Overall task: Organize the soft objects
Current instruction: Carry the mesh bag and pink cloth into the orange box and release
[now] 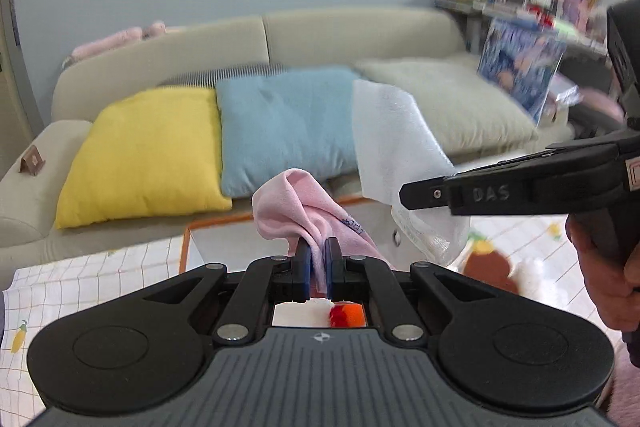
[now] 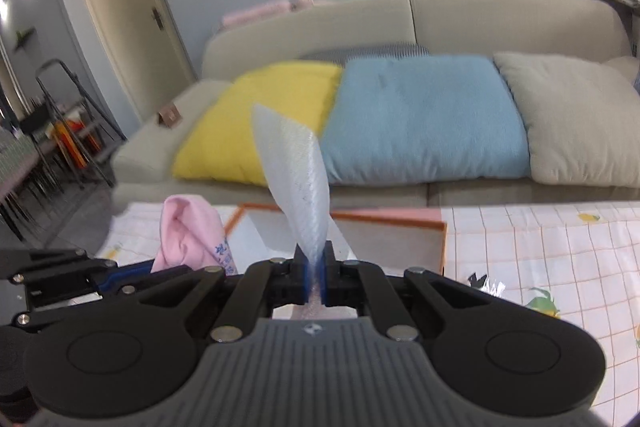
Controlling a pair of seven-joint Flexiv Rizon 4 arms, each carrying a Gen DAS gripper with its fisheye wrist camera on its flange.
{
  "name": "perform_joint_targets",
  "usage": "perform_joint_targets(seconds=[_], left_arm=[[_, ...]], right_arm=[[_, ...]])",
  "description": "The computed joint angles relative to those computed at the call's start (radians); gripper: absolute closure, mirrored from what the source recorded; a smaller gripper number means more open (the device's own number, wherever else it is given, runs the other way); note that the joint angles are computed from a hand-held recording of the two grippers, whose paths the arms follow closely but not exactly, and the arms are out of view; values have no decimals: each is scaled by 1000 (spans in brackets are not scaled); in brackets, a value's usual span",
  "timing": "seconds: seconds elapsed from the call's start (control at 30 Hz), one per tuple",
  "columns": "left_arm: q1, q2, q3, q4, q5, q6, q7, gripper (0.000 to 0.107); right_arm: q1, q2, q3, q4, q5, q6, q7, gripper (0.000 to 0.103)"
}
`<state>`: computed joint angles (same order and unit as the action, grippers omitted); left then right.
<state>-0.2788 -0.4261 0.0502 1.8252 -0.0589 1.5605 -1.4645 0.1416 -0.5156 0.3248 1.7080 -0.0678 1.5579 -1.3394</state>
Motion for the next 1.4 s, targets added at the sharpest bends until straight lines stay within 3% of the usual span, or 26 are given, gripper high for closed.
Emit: perform_joint_targets(seconds=[0.2, 0.3, 0.47, 0.67, 0.87, 0.93, 1.03, 1.17, 1.23, 1.4], left_arm=[[0, -85, 12, -90, 2, -170, -8, 100], [31, -121, -18, -120, -17, -238, -7, 100], [46, -162, -25, -176, -24, -371, -38, 100], [57, -176, -38, -202, -19, -435, -52, 98], [67, -182, -47, -204, -19, -424, -68, 92], [63, -181, -41, -205, -10, -424, -72, 85], [64, -174, -41, -193, -10, -401, -83, 73], [66, -159, -41, -174, -7, -375, -86, 70], [69, -146, -44, -159, -8, -354, -84, 65], [65, -99, -38, -114, 4, -296, -88, 64]], right_arm=[[76, -77, -102, -54, -53, -153, 43, 101], [108, -101, -148, -88, -77, -278, 76, 101], [99, -137, -134, -158, -61, -417, 48, 101], [125, -164, -150, -236, -47, -597, 40, 100], [135, -164, -162, -231, -33, -601, 32, 91], [134, -163, -162, -228, -29, -599, 30, 90], [120, -159, -144, -230, -4, -601, 10, 80], [129, -147, -155, -223, -2, -593, 19, 66], [127, -142, -152, -218, 0, -587, 15, 65], [128, -101, -160, -172, -6, -532, 20, 62]])
